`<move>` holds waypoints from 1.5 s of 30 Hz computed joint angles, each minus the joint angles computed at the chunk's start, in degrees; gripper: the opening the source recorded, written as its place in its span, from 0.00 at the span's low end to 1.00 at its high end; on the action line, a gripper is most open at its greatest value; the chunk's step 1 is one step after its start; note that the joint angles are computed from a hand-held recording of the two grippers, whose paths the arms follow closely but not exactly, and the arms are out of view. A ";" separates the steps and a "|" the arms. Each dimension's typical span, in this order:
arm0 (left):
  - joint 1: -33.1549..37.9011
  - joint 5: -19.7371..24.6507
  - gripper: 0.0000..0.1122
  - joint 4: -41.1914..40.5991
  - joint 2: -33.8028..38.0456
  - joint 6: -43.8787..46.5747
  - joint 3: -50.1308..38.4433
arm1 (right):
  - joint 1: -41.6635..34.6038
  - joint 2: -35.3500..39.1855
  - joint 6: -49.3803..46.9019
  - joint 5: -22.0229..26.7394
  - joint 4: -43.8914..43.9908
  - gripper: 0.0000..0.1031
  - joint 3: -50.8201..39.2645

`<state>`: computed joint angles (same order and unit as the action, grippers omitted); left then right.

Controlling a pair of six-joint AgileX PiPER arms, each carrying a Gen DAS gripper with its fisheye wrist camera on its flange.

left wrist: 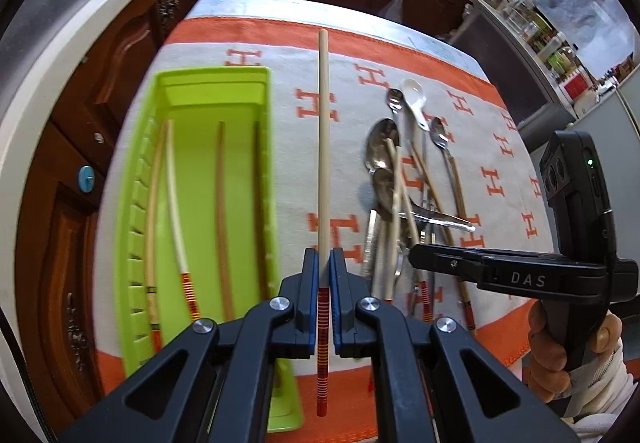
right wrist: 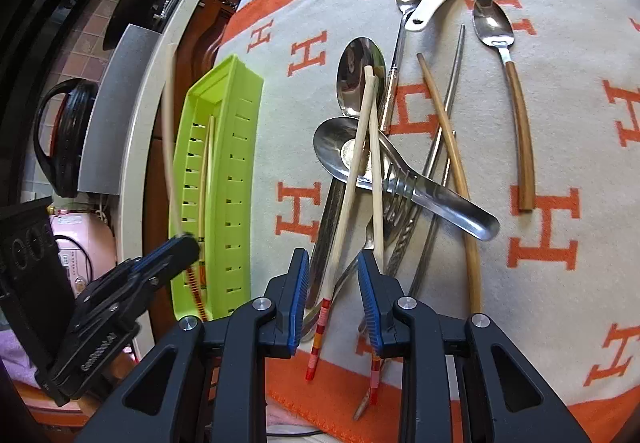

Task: Organize utensils
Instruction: 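Carry both chopsticks to the green tray and open both tools to release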

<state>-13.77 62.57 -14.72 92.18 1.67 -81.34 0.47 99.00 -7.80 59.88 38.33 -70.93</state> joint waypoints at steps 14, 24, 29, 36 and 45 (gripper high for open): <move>4.43 -0.88 0.03 14.82 -1.26 -3.31 1.56 | 6.30 6.19 7.28 -4.36 -5.65 0.22 -4.40; 5.60 -2.27 0.03 17.45 1.26 -3.87 3.59 | 7.83 7.40 10.57 -5.48 -9.32 0.18 -6.30; 5.96 -2.15 0.08 17.15 0.95 -4.41 3.30 | 8.04 8.02 11.35 -5.36 -9.74 0.08 -6.39; 7.79 -1.69 0.09 15.56 -0.41 -4.20 2.67 | 6.88 5.07 9.45 -5.63 -6.82 0.06 -4.65; 8.65 -2.28 0.17 14.88 -3.33 -5.38 1.91 | 8.18 3.31 10.11 1.05 -2.88 0.06 -11.40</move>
